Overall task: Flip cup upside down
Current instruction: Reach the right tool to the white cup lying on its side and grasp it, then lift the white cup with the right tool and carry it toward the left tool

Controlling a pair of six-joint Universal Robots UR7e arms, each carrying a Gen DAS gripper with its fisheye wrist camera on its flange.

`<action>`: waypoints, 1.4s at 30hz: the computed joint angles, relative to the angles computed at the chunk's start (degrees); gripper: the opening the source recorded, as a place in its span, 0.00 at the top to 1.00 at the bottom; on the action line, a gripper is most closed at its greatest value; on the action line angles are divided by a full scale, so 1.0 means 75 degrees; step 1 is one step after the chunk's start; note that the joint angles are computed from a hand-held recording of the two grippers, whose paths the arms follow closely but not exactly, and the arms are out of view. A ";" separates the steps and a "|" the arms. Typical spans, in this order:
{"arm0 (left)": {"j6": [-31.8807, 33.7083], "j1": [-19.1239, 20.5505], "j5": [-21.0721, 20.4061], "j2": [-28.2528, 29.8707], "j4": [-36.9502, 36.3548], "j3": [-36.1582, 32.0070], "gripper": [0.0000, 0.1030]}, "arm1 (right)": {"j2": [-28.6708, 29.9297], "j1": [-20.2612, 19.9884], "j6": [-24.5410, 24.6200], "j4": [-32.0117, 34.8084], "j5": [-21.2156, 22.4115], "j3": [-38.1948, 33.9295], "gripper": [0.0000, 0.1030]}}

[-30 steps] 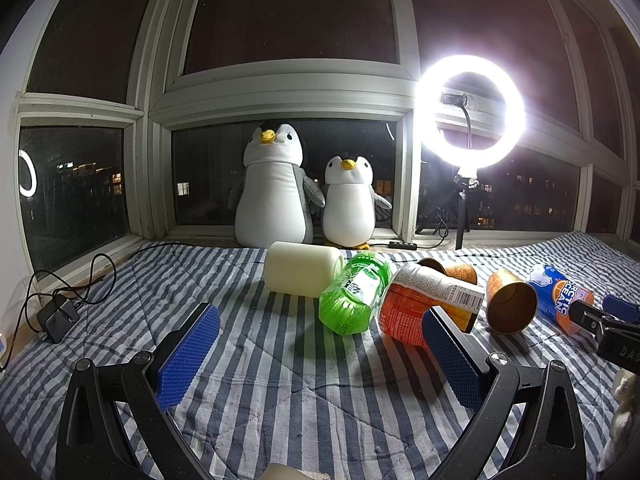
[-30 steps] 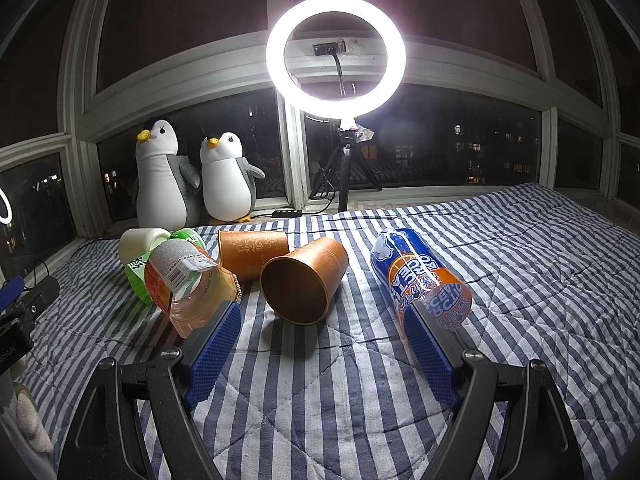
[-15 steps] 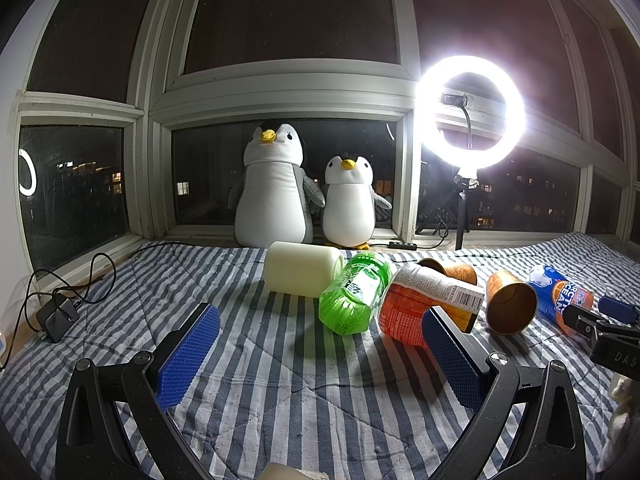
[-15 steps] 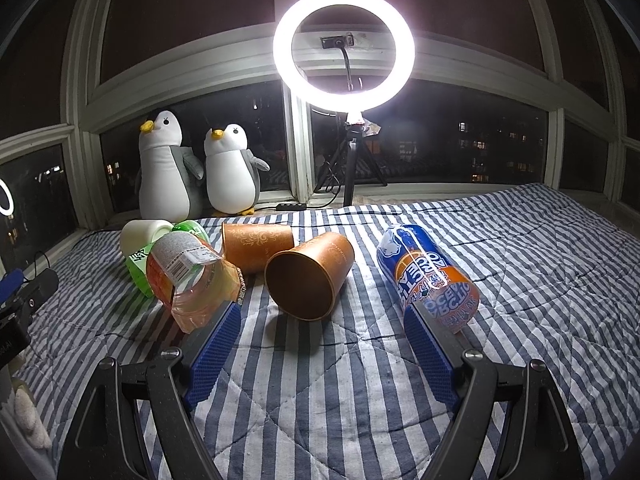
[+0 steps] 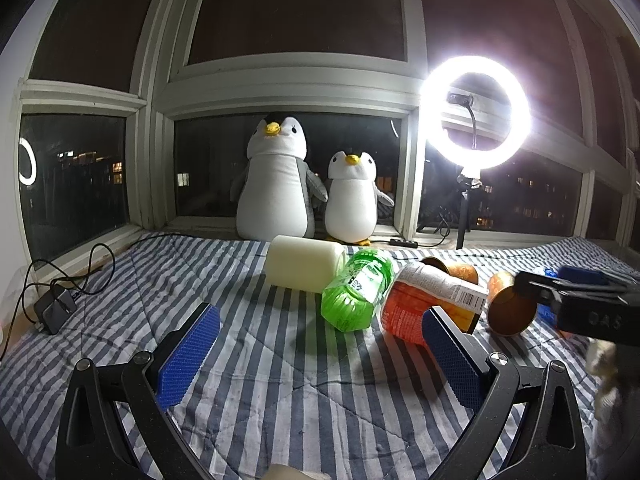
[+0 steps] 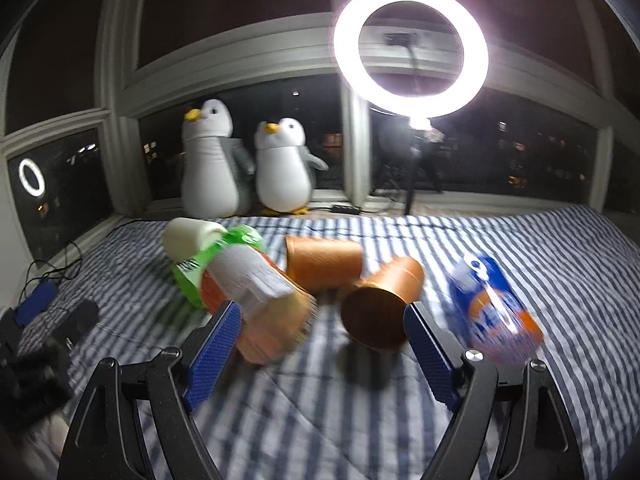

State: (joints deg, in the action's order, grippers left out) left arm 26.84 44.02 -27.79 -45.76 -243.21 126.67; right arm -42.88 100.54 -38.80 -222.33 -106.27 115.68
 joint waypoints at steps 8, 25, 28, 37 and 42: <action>-0.0836 -0.0027 0.0354 -0.0550 0.1468 0.0278 0.01 | 0.0248 0.0496 -0.0014 0.2069 -0.0229 -0.1062 0.22; -0.2013 -0.0178 0.1054 -0.2995 0.3660 0.1600 0.01 | 0.2672 0.1508 -0.1110 0.7874 -0.2103 -0.6186 0.22; -0.2328 -0.0117 0.1105 -0.3196 0.3963 0.1764 0.01 | 0.3256 0.1530 -0.1062 0.8643 -0.2472 -0.7194 0.22; -0.2964 0.0055 0.1085 -0.3489 0.4484 0.1976 0.01 | 0.4188 0.1590 -0.1536 0.9593 -0.3138 -0.8678 0.22; -0.2971 0.0092 0.1149 -0.3482 0.4476 0.1994 0.01 | 0.4416 0.1657 -0.1571 0.9998 -0.3351 -0.9076 0.22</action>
